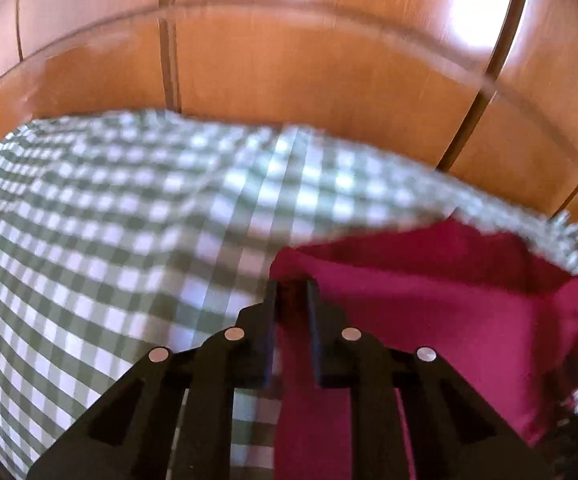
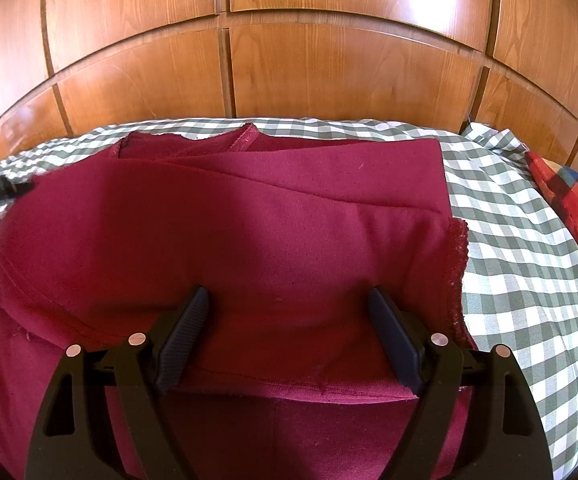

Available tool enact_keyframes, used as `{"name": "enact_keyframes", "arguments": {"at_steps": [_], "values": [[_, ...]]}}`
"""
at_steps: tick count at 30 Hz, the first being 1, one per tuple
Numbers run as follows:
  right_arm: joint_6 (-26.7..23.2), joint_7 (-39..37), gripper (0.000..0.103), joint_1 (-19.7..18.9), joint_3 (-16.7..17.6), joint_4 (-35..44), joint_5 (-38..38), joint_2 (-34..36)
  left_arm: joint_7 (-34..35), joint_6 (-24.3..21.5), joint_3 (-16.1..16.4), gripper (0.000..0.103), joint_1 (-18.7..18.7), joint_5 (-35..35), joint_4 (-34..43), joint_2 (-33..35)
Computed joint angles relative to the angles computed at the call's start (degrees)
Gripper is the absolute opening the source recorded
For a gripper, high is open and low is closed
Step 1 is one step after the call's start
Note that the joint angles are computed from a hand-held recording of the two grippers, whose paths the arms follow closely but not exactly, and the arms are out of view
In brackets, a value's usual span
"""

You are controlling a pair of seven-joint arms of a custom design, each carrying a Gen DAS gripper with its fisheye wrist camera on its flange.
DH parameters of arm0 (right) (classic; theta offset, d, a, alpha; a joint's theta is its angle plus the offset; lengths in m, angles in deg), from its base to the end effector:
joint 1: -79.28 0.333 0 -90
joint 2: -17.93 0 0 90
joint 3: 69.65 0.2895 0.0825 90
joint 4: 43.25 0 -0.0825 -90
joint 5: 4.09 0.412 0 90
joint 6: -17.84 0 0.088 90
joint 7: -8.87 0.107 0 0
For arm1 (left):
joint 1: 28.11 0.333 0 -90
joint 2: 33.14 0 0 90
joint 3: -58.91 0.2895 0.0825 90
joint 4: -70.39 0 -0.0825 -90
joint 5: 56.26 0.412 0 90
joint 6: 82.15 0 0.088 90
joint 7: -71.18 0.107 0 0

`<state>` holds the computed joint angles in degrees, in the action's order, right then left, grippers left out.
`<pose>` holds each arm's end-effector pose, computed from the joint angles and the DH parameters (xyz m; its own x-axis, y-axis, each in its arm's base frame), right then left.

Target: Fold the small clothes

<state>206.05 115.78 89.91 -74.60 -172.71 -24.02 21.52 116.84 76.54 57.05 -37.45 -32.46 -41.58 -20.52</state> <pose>0.5853 0.0938 0.4024 0.1668 -0.9858 0.0176 -0.5672 -0.1105 -0.8161 0.6448 -0.1445 0.3894 0.1989 -0.9732 0.1152 -0.7790 -0.2283 -0.5840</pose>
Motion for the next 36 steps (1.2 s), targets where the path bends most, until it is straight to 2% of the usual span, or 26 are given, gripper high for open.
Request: {"name": "enact_keyframes", "arguments": {"at_steps": [2,4,6,8,10,12,15,17,18,19,21,23,24,27,28,30,31,32,33,36], "values": [[-0.06,0.23,0.081,1.24,-1.31,0.13,-0.27,0.07,-5.09,-0.36,2.35,0.023,-2.36,7.06,0.47,0.88],[-0.08,0.40,0.081,1.47,-1.56,0.21,-0.42,0.11,-8.70,-4.98,3.31,0.028,-4.44,14.00,2.61,1.57],[-0.01,0.45,0.081,1.41,-1.52,0.16,-0.48,0.11,-9.33,-8.76,2.54,0.031,-4.64,16.60,4.45,2.18],[0.01,0.48,0.081,1.44,-1.55,0.19,-0.48,0.14,-9.95,-10.26,1.47,0.031,-3.76,15.79,4.04,1.06],[0.08,0.51,0.081,1.70,-1.83,0.15,-0.53,0.15,-13.05,-8.14,0.55,0.031,-2.78,15.12,0.78,-2.25],[0.12,0.31,0.081,1.01,-1.12,0.07,-0.36,0.12,-15.90,-3.29,-0.71,0.035,-1.91,16.33,-4.41,-6.54],[0.15,0.45,0.081,2.61,-2.77,0.07,-0.49,0.13,-19.86,-0.38,-3.34,0.046,-1.52,23.41,-9.38,-10.14],[0.19,0.39,0.081,2.21,-2.37,0.04,-0.41,0.11,-18.50,-1.39,-5.22,0.050,-1.35,24.56,-9.72,-9.38],[0.19,0.34,0.081,2.37,-2.52,0.04,-0.36,0.11,-18.38,-3.33,-5.72,0.051,-1.50,25.16,-8.93,-8.04],[0.22,0.63,0.081,4.46,-4.67,0.05,-0.62,0.14,-18.62,-3.62,-5.78,0.053,-1.55,25.24,-8.67,-7.40],[0.18,0.75,0.081,5.31,-5.57,0.26,-0.75,0.29,-20.26,-0.27,-5.04,0.056,-0.97,25.00,-9.04,-6.57],[0.19,0.78,0.081,5.18,-5.46,0.27,-0.78,0.30,-20.42,0.83,-4.77,0.056,-1.03,24.10,-9.25,-6.60],[0.14,0.59,0.081,4.04,-4.30,0.39,-0.63,0.37,-21.10,0.64,-4.59,0.056,-1.33,25.04,-9.17,-6.57],[0.27,0.94,0.081,6.20,-6.49,0.20,-0.92,0.29,-19.78,0.03,-4.69,0.056,-1.50,23.40,-8.53,-6.27],[0.22,0.68,0.081,4.60,-4.87,0.33,-0.69,0.37,-18.82,-0.08,-4.80,0.056,-1.39,21.74,-8.50,-6.40],[0.28,0.73,0.081,4.69,-4.91,0.17,-0.60,0.27,-18.67,-0.72,-5.06,0.056,-1.54,19.67,-9.67,-8.00],[0.25,0.48,0.081,2.90,-3.10,0.20,-0.35,0.28,-19.05,-0.90,-5.45,0.056,-1.65,19.01,-10.93,-9.46],[0.27,0.42,0.081,3.10,-3.29,0.20,-0.25,0.29,-19.15,-0.59,-5.90,0.056,-1.56,18.53,-12.15,-10.79],[0.34,0.75,0.081,5.29,-5.47,0.13,-0.38,0.26,-19.06,-0.15,-6.46,0.056,-1.41,18.19,-13.51,-12.22],[0.30,0.74,0.081,6.71,-6.88,0.22,-0.34,0.31,-21.71,0.06,-8.79,0.056,-0.60,20.02,-18.63,-17.36]]}}
